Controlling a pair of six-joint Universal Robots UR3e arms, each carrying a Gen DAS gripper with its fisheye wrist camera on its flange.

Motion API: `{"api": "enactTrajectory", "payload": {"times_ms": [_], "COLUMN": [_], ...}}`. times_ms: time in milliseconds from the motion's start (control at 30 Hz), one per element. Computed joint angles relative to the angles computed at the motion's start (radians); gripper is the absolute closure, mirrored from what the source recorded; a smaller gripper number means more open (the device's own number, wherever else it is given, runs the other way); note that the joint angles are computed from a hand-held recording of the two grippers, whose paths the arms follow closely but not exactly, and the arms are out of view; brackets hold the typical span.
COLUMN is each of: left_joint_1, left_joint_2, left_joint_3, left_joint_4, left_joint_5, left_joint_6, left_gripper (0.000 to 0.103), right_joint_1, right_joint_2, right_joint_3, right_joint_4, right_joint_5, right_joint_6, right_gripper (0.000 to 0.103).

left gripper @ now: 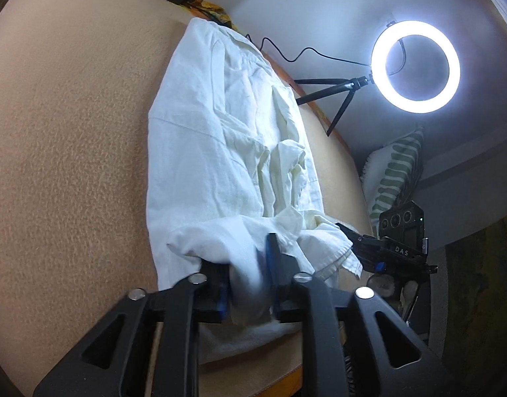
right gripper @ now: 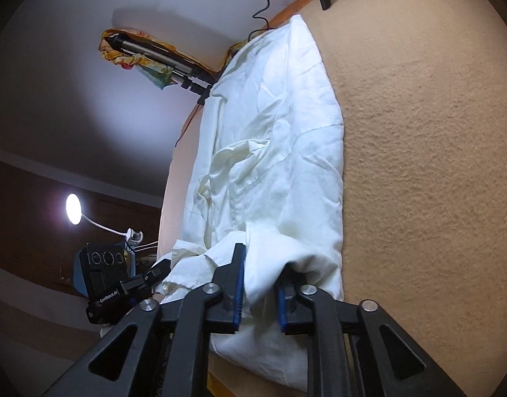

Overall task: Fold small clothes
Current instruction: 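Lift the hem with both tools and fold it over toward the collar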

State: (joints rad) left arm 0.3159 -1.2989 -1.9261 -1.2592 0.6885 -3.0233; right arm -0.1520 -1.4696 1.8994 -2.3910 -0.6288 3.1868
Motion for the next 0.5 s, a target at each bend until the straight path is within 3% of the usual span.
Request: {"api": "enactTrajectory", "payload": {"times_ms": [33, 67, 200, 300, 433, 500], "left_joint_1": [0.005, 0.012, 0.044, 0.078, 0.032, -0.039], "left_joint_2": [0.009, 0.025, 0.088, 0.166, 0.21, 0.181], "left_joint_3": [0.0, 0.002, 0.02, 0.013, -0.026, -0.033], "left_joint_4": [0.001, 0.01, 0.039, 0.023, 0.028, 0.084], "left_joint_5": [-0.014, -0.019, -0.018, -0.026, 0.003, 0.081], "left_joint_6": [-0.001, -0.004, -0.002, 0.053, 0.111, 0.092], "left_gripper": [0.07, 0.062, 0.058, 0.057, 0.058, 0.058], "right_joint_1": [-0.005, -0.016, -0.062, -0.072, -0.003, 0.091], "right_joint_2": [-0.021, -0.045, -0.153, -0.247, -0.294, -0.272], "right_joint_3": [0.013, 0.029, 0.082, 0.103, 0.112, 0.095], "right_joint_4": [-0.02, -0.031, -0.065, -0.014, 0.024, -0.038], "right_joint_5": [-0.004, -0.008, -0.002, -0.04, -0.119, -0.25], "right_joint_6": [0.004, -0.005, -0.025, -0.127, -0.237, -0.233], "right_gripper": [0.068, 0.064, 0.065, 0.069, 0.073, 0.073]}}
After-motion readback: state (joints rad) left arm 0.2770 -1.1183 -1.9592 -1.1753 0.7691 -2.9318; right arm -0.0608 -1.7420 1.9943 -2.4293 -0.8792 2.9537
